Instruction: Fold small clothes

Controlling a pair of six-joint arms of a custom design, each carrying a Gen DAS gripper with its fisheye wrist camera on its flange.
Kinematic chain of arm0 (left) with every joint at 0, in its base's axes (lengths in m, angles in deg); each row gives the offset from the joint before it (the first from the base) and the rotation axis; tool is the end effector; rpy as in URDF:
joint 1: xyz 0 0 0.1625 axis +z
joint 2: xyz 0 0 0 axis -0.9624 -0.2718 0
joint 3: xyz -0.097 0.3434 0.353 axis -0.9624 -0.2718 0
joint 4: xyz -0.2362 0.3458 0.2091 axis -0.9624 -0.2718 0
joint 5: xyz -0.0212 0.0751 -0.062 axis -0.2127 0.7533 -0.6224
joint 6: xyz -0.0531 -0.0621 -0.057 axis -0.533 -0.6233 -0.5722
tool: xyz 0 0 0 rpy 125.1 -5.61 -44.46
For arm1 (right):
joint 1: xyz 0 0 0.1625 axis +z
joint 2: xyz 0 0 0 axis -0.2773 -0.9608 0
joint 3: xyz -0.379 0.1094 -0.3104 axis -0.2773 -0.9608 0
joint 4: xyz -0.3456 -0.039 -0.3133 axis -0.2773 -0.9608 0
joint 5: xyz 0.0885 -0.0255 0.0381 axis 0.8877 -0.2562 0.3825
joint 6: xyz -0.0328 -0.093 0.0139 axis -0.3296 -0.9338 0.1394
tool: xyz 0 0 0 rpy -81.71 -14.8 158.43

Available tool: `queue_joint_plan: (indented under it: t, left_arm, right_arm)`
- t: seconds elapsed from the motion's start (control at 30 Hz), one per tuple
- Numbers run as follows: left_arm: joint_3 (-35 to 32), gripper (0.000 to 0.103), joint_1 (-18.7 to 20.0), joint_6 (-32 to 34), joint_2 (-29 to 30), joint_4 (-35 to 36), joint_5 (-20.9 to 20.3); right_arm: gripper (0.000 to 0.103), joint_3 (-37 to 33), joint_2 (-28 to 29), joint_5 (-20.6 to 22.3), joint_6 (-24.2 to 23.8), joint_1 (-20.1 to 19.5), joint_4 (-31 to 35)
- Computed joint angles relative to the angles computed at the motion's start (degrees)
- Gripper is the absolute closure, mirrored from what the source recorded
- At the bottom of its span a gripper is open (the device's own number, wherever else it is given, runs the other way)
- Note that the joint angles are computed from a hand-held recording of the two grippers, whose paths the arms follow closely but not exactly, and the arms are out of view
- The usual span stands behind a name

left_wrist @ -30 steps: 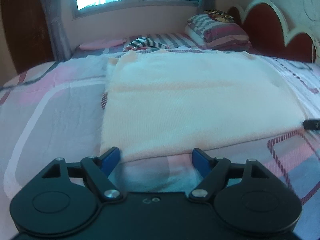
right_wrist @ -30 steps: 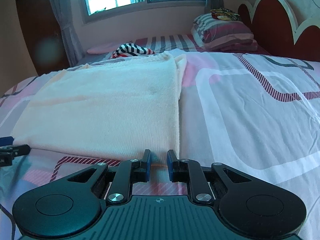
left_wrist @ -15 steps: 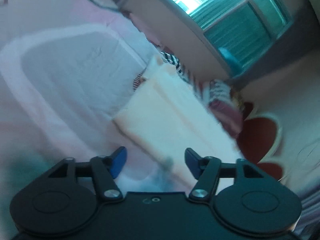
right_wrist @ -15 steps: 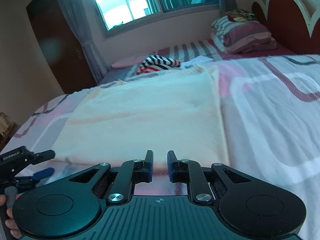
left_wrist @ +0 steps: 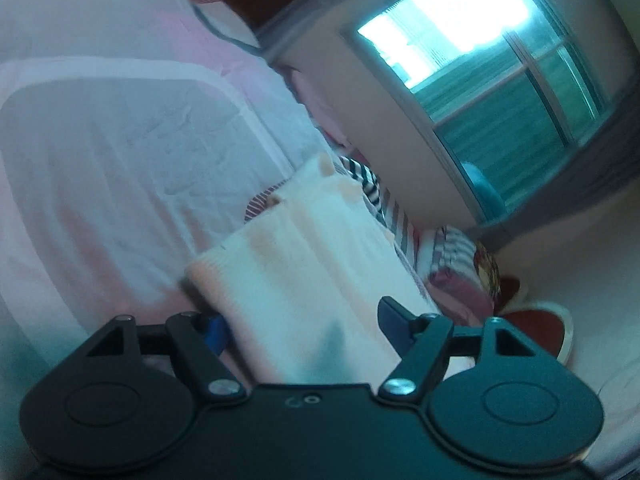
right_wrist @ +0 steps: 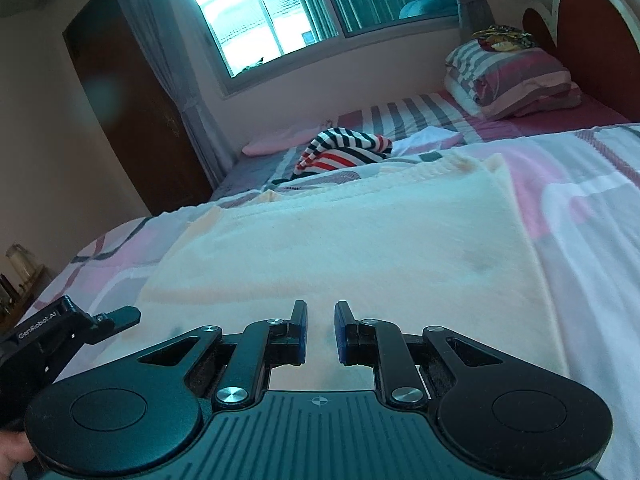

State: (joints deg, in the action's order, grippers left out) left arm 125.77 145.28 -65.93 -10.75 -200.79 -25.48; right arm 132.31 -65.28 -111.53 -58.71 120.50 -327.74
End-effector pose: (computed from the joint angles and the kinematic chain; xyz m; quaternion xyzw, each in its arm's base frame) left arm 0.0104 -0.4727 0.1365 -0.0572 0.9056 -0.4202 0.0053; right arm 0.1824 -0.3759 0.0124 0.0275 -0.8525 0.4845 0.1942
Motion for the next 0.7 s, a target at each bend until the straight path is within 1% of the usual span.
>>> queue_joint_plan:
  t: [0.03,0.1,0.13,0.2,0.3,0.33,0.37,0.4,0.43,0.47,0.5,0.53,0.63,0.7]
  left_arm:
    - [0.29,0.045,0.20,-1.97,-0.78,0.95,-0.33]
    - [0.97,0.055,1.93,-6.15,-1.51,1.58,-3.91]
    - [1.20,0.058,2.29,-6.43,-0.88,0.23,-4.07]
    - [0.15,0.063,2.78,-5.03,-0.09,0.24,-3.71]
    - [-2.32,0.064,4.20,-6.51,0.84,0.58,-5.98]
    - [-3.01,0.065,4.50,-6.30,1.22,0.55,-6.29]
    - [-3.51,0.068,4.61,-6.08,1.39,0.78,-6.10]
    - [-4.04,0.076,4.64,-5.55,1.57,1.32,-5.66]
    - [-4.63,0.093,4.79,-4.47,1.63,2.61,-5.56]
    - [-4.86,0.097,5.00,-3.73,1.21,4.48,-5.32]
    - [-5.07,0.097,5.60,-3.82,1.18,4.77,-6.32]
    - [-4.77,0.098,5.86,-3.79,1.10,3.52,-7.23]
    - [-3.31,0.098,5.29,-0.32,0.83,-0.59,-8.44]
    - [-3.22,0.096,5.36,0.66,0.72,-0.79,-8.67]
  right_arm:
    - [0.088,-0.42,-0.10,0.39,-0.06,-0.34,0.44]
    - [0.088,-0.87,-0.28,1.38,-0.18,-0.96,0.95]
    - [0.088,-1.10,-0.31,1.76,-0.27,-1.22,1.18]
    - [0.088,-1.47,-0.44,2.40,-0.78,-1.88,1.62]
    - [0.088,-2.44,-0.40,3.18,-0.84,-2.79,2.75]
    - [0.089,-2.94,-0.13,3.16,-1.24,-2.83,2.55]
    - [0.098,-3.30,-0.06,3.15,-1.54,-2.88,2.61]
    - [0.103,-3.51,-0.13,3.68,-1.44,-3.04,3.06]
    - [0.103,-3.82,-0.16,3.77,-1.48,-3.12,3.36]
    - [0.103,-4.02,-0.09,3.83,-1.88,-3.24,3.23]
    - [0.103,-4.18,-0.20,4.20,-2.00,-3.38,3.56]
    - [0.103,-4.46,-0.25,4.54,-2.02,-3.43,3.87]
    - [0.103,-4.99,-0.41,5.62,-2.61,-3.62,4.38]
    - [0.103,-5.41,-0.50,6.12,-2.72,-4.01,5.61]
